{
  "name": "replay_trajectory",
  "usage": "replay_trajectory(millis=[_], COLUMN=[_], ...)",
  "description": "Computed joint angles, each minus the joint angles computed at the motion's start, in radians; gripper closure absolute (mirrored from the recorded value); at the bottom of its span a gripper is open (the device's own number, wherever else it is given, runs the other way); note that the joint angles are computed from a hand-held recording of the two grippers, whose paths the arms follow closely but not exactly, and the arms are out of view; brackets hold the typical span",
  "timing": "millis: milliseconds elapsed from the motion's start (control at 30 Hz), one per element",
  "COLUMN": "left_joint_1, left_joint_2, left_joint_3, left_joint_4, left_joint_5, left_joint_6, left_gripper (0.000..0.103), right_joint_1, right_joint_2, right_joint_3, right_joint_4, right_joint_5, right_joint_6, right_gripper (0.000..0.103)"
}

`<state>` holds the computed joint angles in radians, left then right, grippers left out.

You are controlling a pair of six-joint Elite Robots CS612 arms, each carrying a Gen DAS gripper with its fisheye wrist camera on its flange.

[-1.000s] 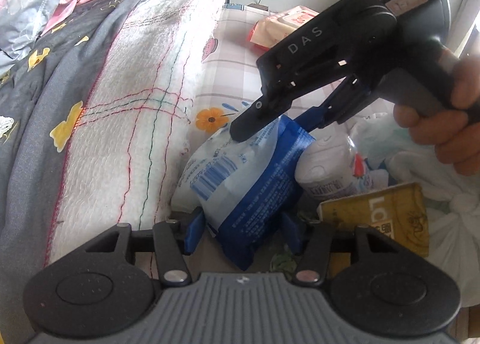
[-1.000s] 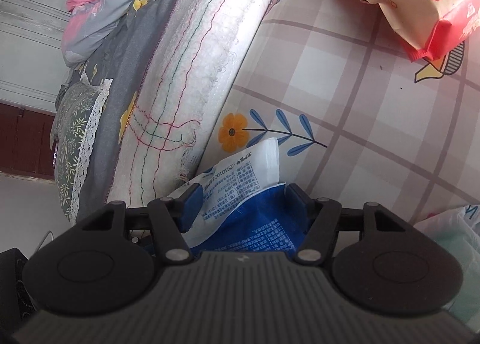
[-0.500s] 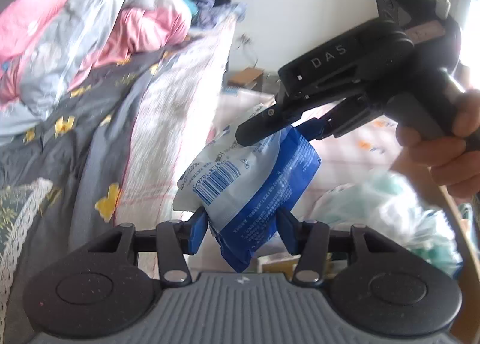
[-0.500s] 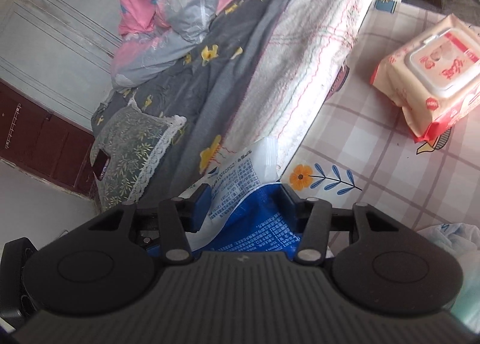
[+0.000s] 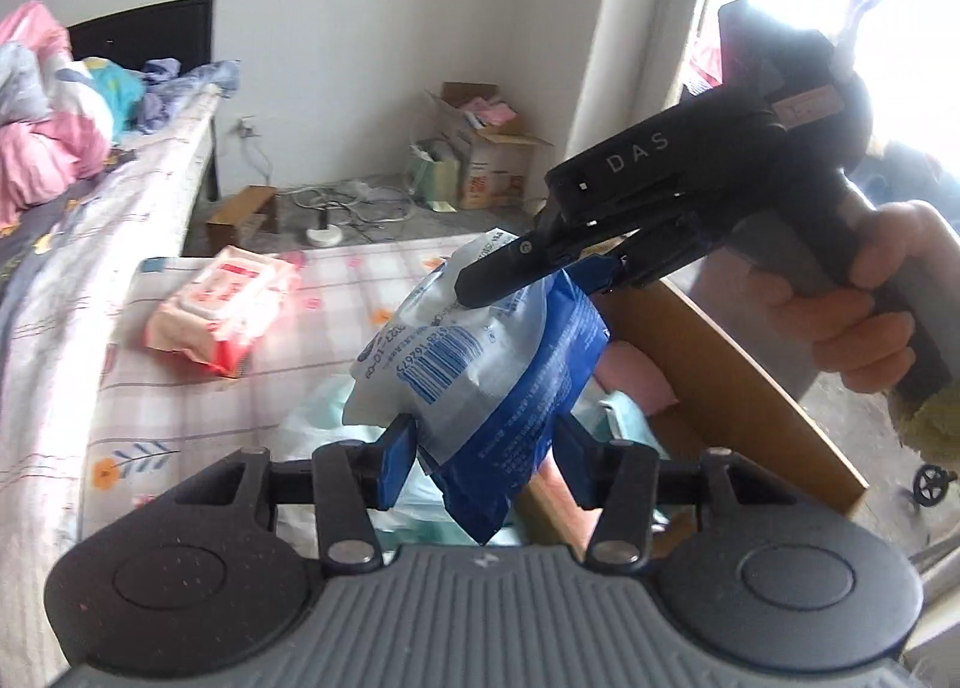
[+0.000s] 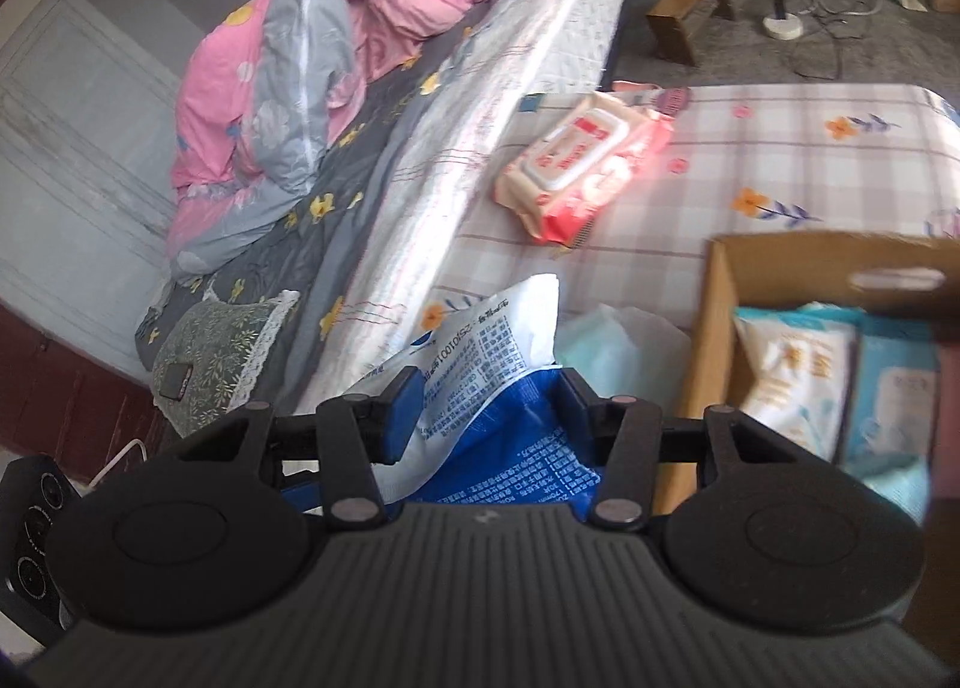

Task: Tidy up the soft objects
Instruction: 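Carry the blue-and-white package with the right gripper into the box and release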

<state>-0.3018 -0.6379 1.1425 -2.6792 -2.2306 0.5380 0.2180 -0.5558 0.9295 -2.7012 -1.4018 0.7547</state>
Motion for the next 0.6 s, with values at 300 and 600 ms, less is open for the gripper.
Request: replay_trajectory(millis=[300, 600], left_joint_1=[-0.092, -0.155], left_joint_2=[-0.043, -0.002], left_joint_3=[0.116, 0.082], left_joint_4=[0.122, 0.286], left_joint_5=[-0.003, 0.046], left_joint_6=[0.162, 0.250], left_gripper=[0.052, 0.060], right_joint_1=[-0.045, -0.067], right_joint_2=[-0.210, -0.217], right_joint_3=[0.449, 0.463], right_joint_4=[-0.150, -0.037], right_joint_5=[-0.025, -0.224], right_joint_6=[0.031, -0.257], right_gripper=[0.054, 0.053])
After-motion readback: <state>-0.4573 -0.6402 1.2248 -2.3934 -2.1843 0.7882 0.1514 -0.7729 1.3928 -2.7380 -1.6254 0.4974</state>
